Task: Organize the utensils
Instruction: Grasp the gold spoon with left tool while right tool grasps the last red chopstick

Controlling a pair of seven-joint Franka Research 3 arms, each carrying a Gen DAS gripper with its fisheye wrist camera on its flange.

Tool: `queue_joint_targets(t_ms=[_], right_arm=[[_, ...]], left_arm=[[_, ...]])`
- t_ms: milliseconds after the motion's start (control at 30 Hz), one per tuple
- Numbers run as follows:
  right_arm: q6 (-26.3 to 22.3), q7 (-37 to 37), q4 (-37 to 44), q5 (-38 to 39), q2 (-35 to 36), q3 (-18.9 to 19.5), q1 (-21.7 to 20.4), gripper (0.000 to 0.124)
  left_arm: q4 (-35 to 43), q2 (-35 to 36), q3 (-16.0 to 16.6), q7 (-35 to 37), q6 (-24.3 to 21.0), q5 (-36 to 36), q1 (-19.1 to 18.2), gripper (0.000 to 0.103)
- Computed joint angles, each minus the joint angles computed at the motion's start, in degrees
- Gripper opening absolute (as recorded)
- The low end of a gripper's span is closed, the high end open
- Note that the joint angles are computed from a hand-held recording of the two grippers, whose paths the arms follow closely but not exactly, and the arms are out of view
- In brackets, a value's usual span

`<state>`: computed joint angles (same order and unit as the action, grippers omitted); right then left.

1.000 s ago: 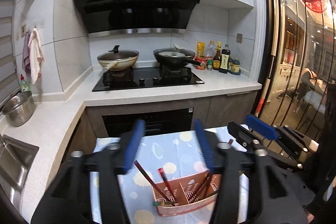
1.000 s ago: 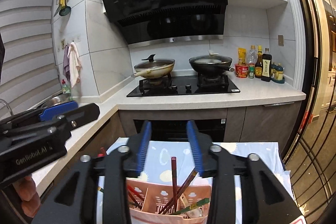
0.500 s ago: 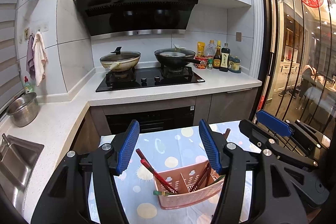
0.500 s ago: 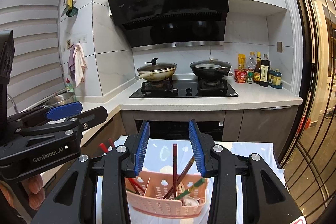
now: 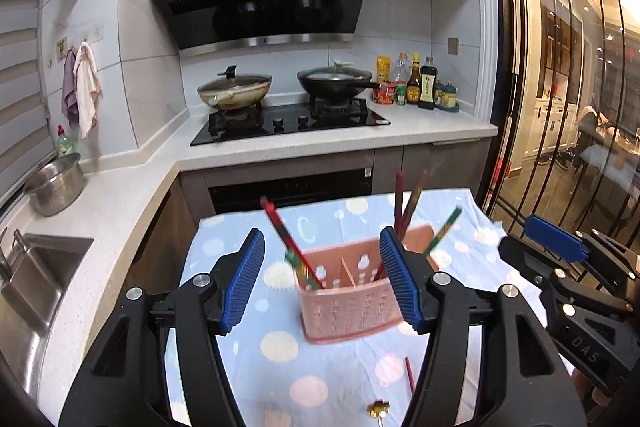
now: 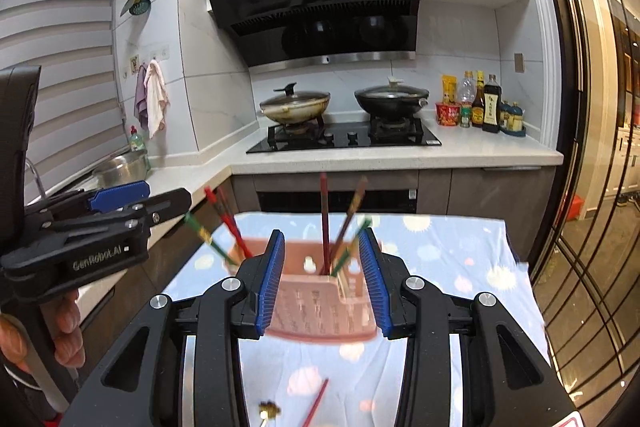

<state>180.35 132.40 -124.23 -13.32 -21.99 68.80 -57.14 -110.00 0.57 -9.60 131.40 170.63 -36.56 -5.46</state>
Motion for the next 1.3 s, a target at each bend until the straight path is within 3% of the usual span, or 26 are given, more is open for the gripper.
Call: queue_joint_targets(t_ms=[267, 433, 600, 767, 1033, 1300], right_arm=[[-1.54, 2.88, -15.92, 2.5, -4.6, -14.16, 22.2, 0.038], [-3.16, 6.65, -22.96, 2.45, -5.73, -17.99, 32.02, 0.038], [-4.6, 9.55, -25.9, 0.98, -3.71, -20.0, 38.66, 0.038], [-5.29, 13.54, -25.52, -3.48, -1.93, -17.08, 37.67, 0.038], [-4.72, 18.96, -23.94, -10.32, 2.51, -15.22, 35.42, 0.038], [-7.04, 24.89, -22.3, -18.37, 3.16, -12.83, 32.12, 0.019]], left_arm=[[-14.72, -6.52, 3.66, -1.52, 4.38, 0.75, -3.47, 0.062], [-22.86, -8.85, 5.6, -6.17, 4.83, 6.87, -4.56, 0.062], [-28.34, -9.91, 8.46, -9.19, 3.6, 9.75, -6.25, 0.062], [-33.05, -11.17, 9.04, -13.99, 3.43, 14.96, -6.11, 0.062], [-36.23, -11.94, 11.49, -15.44, 2.42, 17.14, -8.3, 0.062], [-35.6, -11.67, 12.19, -12.17, 0.16, 13.52, -9.94, 0.062]])
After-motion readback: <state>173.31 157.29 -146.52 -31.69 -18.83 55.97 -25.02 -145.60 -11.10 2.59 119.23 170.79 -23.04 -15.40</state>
